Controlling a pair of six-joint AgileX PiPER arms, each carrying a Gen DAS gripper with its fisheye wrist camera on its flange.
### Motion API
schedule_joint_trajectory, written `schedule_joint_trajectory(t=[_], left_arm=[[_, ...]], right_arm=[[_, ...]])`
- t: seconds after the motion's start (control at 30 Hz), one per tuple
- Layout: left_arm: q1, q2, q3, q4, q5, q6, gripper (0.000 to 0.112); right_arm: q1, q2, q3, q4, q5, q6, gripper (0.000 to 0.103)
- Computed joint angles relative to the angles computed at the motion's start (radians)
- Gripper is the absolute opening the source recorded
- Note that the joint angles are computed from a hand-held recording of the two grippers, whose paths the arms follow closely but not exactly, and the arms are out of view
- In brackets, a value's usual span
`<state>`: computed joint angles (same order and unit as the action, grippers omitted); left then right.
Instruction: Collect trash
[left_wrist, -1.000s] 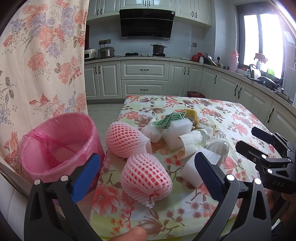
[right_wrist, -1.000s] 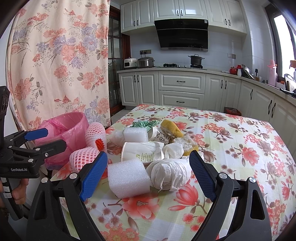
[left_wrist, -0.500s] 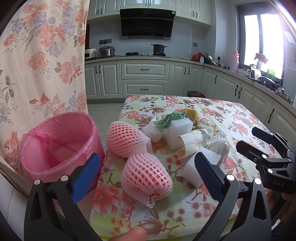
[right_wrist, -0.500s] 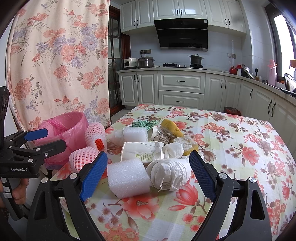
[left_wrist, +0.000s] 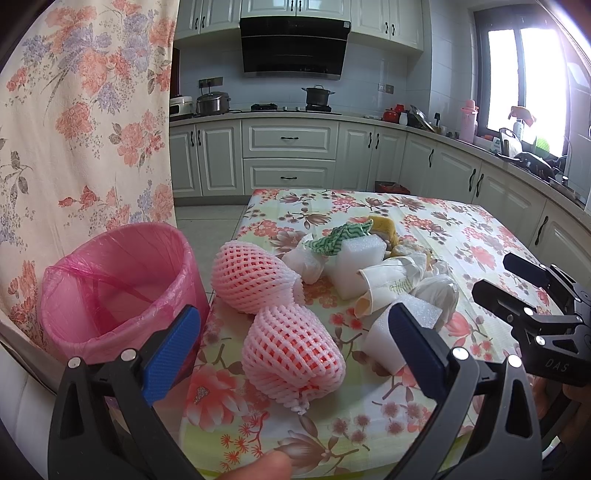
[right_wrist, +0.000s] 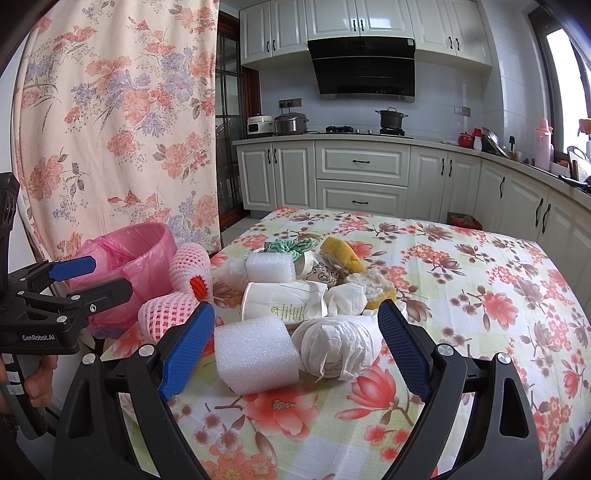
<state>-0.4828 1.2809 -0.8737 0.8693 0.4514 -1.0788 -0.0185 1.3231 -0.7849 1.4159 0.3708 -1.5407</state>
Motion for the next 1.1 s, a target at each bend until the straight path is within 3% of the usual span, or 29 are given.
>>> schedule_joint_trajectory(t=[0.87, 1.1], left_arm=[[0.018, 0.018, 0.007, -0.002, -0.012, -0.014, 0.099], [0.045, 0.047, 0.017, -0.033, -0.033, 0.007, 0.099]], right_arm=[[-0.015, 0.034, -0.002, 0.004, -0.005, -0.005, 0.084], [-0.015, 0.091, -0.035, -0.095, -0.020, 0.091, 0.084]])
